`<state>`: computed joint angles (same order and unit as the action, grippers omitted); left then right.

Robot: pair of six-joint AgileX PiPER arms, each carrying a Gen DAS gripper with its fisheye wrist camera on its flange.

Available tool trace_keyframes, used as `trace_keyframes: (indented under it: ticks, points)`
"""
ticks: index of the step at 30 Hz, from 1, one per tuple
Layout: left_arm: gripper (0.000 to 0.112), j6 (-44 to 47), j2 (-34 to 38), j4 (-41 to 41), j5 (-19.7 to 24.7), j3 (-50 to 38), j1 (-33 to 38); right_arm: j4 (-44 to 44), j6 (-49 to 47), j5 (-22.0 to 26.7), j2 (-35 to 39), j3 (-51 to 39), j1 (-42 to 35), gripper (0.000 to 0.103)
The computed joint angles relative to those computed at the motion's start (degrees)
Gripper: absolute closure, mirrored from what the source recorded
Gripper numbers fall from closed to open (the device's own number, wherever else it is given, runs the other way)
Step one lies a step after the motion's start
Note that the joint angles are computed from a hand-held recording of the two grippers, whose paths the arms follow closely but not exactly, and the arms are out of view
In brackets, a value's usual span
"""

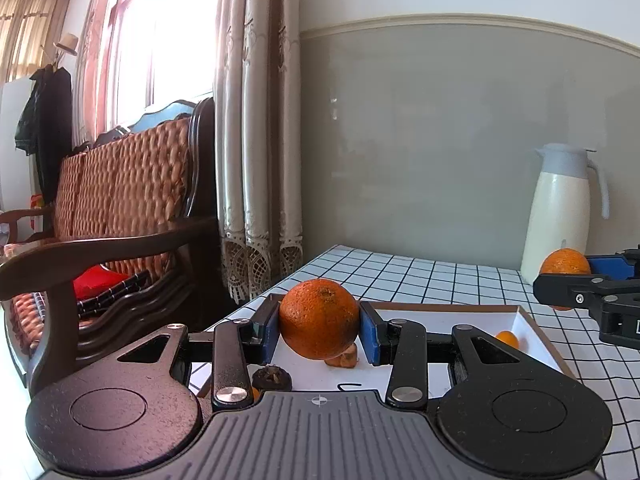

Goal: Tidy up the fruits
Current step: 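Carry both held oranges over the white box with both grippers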

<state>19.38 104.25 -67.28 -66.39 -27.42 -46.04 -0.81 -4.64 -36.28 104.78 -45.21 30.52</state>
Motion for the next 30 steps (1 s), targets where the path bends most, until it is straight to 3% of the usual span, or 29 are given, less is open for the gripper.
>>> trace_keyframes:
  ticks: [14, 30]
  points:
    - [0.071, 1.2, 3.3, 8.3, 7.4, -5.5, 11.0, -1.4, 2.3, 6.7, 6.2, -9.4, -2.1, 0.076]
    - [0.071, 4.1, 7.3, 11.1, 12.8, -11.5, 16.4, -5.6, 7.6, 15.6, 12.7, -20.1, -3.7, 0.076]
